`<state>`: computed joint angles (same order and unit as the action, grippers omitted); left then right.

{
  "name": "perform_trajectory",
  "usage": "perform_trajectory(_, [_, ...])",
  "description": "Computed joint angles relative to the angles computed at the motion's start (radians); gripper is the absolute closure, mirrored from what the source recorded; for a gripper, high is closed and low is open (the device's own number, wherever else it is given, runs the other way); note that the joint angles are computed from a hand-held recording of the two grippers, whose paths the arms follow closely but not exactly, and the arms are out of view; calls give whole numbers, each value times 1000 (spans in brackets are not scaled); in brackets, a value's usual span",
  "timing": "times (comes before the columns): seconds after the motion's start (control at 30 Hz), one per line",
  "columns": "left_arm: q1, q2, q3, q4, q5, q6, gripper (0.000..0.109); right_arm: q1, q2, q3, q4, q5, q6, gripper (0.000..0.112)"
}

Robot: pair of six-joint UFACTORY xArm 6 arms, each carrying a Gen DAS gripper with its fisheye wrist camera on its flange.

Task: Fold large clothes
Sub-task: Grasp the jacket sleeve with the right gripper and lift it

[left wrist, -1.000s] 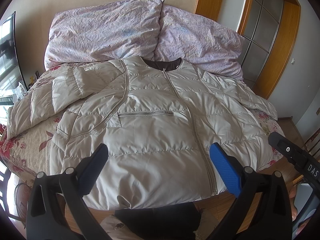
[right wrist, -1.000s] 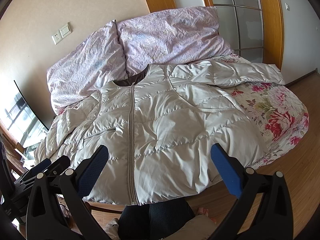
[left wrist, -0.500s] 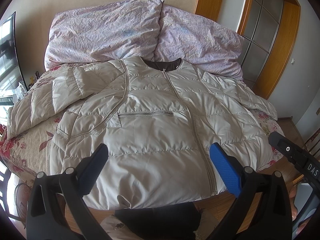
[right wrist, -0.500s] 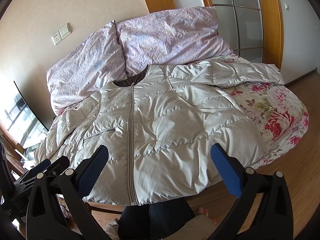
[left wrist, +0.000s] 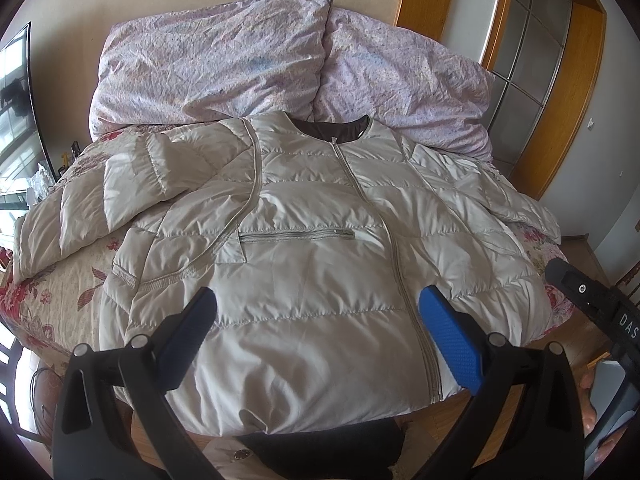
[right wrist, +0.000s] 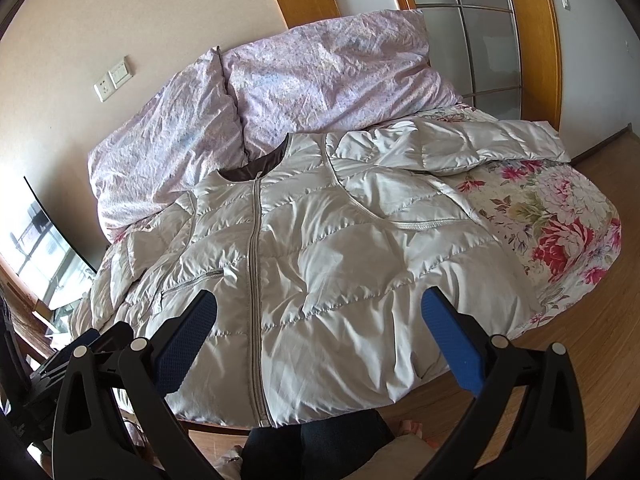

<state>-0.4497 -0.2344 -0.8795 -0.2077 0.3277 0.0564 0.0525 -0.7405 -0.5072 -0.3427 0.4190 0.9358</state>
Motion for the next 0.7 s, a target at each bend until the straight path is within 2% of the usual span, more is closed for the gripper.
perform_trajectory(0.03, [6,16,-17,8,6,-8,8,-38,14,19,61,-64,-49,11])
perform_trajectory(0.13, [21,78,-72,8,12,-3,8,-120,70,32,202,-163,-156,11])
perform_trajectory(0.23, [39,152,-139,-26,22,45,8,-227,163,-17,300,-177,-220,11])
perform_trajectory(0.4, [72,285,-295,-206,108,204,8,-406,349,-143,628,-178,-445,11])
perform_trajectory(0.5, [87,346,-366,-299,132,291,8,-501,468,-226,755,-179,-497,23])
perform_trajectory(0.6, [90,396,-416,-329,107,323,8,-574,600,-329,942,-151,-583,40])
perform_trajectory(0.7, [97,438,-465,-393,123,362,8,-630,714,-422,1071,-120,-636,53])
